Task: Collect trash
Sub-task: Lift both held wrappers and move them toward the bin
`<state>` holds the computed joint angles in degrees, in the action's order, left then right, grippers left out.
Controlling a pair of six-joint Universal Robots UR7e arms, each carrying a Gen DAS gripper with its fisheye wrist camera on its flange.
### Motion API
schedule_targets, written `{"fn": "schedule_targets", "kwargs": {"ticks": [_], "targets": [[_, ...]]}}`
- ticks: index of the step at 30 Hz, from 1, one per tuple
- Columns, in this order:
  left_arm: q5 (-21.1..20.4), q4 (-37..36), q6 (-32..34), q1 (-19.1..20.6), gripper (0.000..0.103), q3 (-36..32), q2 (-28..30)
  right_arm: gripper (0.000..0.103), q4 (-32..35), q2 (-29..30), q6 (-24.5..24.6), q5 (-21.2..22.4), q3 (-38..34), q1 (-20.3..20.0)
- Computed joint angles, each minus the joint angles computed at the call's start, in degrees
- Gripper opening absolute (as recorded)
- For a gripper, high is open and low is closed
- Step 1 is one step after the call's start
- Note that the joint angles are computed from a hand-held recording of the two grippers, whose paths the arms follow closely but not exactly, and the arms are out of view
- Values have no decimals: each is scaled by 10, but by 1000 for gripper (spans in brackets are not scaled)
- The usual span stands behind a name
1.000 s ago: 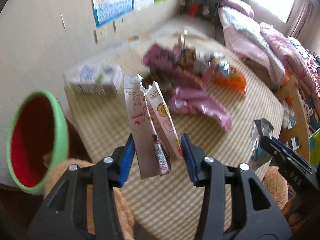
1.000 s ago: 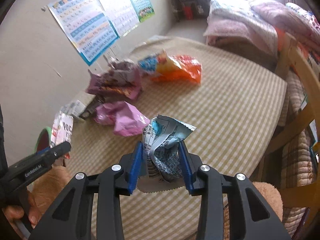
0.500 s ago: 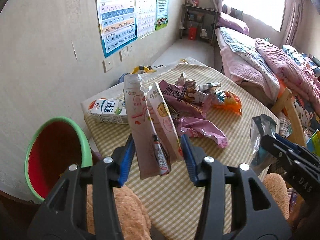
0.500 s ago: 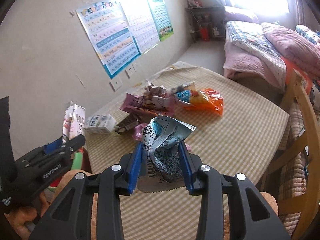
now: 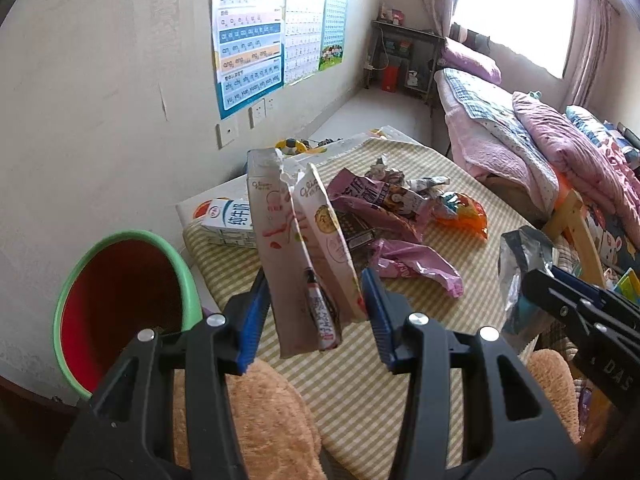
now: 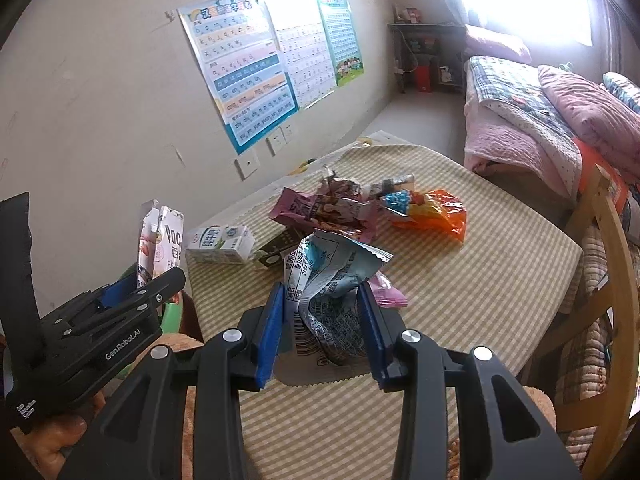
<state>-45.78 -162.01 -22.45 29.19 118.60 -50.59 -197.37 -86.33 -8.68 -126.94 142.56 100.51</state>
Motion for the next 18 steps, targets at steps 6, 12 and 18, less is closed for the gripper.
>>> {"fn": "schedule_targets", "kwargs": {"ticks": [6, 12, 18], "targets": [[11, -4, -4, 6, 44, 14, -16, 36, 4, 27, -1, -15, -14, 25], [21, 0, -12, 15, 44, 22, -31, 36, 15, 48, -2, -22, -26, 37], [30, -6, -14, 23, 44, 31, -45, 36, 22, 65, -3, -24, -35, 48]]}}
